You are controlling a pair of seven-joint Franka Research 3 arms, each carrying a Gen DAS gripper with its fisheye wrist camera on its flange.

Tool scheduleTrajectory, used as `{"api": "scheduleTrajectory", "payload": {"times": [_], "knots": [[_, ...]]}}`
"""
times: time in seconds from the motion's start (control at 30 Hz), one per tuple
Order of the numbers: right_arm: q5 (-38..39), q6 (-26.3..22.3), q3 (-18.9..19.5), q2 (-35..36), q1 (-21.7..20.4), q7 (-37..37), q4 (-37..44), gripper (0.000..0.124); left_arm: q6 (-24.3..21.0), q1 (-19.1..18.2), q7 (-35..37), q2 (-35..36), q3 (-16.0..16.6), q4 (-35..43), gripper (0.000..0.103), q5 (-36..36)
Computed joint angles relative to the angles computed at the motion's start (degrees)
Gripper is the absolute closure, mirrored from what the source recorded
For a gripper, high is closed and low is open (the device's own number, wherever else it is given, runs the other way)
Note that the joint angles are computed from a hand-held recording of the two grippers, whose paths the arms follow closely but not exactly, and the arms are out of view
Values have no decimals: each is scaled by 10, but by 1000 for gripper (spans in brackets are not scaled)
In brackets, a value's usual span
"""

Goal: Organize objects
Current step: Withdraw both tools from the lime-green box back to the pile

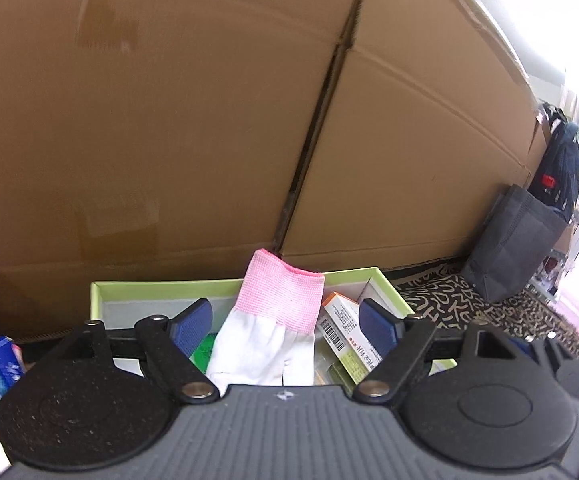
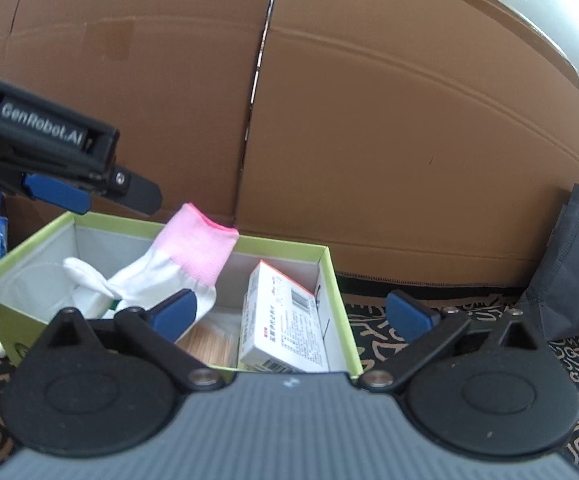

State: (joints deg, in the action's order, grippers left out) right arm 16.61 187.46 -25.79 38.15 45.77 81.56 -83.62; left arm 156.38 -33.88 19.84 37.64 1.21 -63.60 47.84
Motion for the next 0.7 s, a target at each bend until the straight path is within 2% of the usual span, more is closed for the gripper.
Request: {"api": "scheduleTrajectory", "payload": {"times": [0.1,0.23,0.4,0.5,0.6,0.7], "knots": [[3,16,12,-24,1,-10,-28,21,-15,-22,-31,-28,18,-31,15,39],[16,34,36,-66,2,-45,-78,21,-11,-32,-91,-66,21,-78,11,103],[38,54,67,-106,2,-91,-125,21,-14,-29,-145,-118,4,-144,5,169],[40,70,110,-129,-18,-117,-152,21,5,-17,-186,-161,-11,-205,4,204],[51,75,126,-147,-13,-147,-179,21,24,-11,-255,-208,-18,-273,4,265],[59,77,157,-165,-21,-171,-206,21,4,-10,-336,-255,-28,-336,4,337]]}}
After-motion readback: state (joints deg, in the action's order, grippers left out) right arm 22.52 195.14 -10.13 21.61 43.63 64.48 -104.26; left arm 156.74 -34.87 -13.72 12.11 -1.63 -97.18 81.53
